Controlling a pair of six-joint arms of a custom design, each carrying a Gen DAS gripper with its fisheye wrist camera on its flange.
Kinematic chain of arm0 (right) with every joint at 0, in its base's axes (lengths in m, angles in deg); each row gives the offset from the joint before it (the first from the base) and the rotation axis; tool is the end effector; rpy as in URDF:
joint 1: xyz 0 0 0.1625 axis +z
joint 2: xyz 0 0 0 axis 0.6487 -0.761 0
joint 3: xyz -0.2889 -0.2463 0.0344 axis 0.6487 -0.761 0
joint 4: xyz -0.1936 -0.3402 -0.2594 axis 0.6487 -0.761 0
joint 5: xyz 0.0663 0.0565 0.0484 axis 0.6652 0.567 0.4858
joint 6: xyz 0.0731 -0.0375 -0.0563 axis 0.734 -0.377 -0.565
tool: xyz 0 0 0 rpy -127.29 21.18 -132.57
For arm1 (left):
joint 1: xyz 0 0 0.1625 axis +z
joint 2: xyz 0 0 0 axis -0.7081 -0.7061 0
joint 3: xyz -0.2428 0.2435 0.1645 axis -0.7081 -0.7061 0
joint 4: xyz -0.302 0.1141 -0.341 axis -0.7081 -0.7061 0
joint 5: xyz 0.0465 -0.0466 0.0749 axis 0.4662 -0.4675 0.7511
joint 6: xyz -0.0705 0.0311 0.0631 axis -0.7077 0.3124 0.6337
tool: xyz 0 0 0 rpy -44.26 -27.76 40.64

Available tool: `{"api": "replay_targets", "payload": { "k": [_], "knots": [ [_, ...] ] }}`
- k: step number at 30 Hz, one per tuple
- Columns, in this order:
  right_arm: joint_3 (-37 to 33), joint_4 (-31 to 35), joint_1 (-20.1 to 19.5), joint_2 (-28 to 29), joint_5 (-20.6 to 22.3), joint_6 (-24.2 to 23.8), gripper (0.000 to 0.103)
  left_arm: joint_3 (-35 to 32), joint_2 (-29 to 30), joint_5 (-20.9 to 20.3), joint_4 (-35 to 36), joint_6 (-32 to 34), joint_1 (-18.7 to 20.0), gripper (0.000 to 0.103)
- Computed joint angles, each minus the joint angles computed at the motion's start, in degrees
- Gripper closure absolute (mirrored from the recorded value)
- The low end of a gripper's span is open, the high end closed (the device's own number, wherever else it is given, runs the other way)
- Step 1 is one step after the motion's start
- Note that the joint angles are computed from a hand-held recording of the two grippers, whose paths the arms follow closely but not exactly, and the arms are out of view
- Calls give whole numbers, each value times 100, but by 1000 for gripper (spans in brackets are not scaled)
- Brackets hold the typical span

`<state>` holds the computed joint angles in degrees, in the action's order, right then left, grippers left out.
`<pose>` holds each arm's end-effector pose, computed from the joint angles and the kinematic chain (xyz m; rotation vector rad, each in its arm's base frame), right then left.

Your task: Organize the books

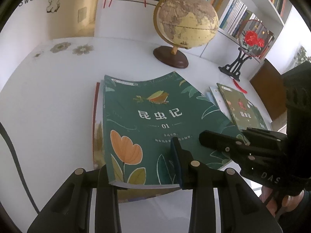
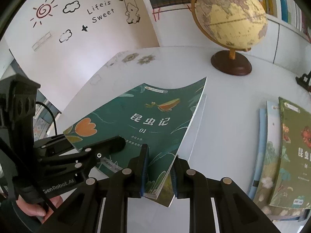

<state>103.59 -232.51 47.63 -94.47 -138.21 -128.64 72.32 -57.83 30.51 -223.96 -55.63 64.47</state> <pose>0.1068 -0.3832 0.1529 1.1291 -2.6715 0.2433 -0.2287 -0.2987 0.0403 0.0042 2.4689 -0.9180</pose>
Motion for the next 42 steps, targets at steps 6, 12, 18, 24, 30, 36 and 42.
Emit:
{"api": "replay_targets", "payload": {
  "k": [6,12,18,24,30,36,42],
  "knots": [
    [22,16,-100,45,-72,60,84,119,-224,-229,543,-591,-104,69],
    [-7,-102,-115,294,-278,65,83,391,-796,-410,1309,-1431,-225,70],
    [-13,-51,-72,571,-504,22,82,470,-1052,-465,1779,-1874,-328,70],
    [-35,-210,-81,883,-777,92,76,403,-1058,-609,2193,-2180,-517,70],
    [5,335,-325,169,-869,259,74,-97,-489,-630,2515,-2366,-809,70],
    [220,1363,-756,-1590,-476,50,73,-782,321,-383,2460,-2412,-1167,70],
    [172,2541,-1321,-3453,133,-436,73,-1822,1428,-150,2581,-2236,-1444,69]
  ]
}}
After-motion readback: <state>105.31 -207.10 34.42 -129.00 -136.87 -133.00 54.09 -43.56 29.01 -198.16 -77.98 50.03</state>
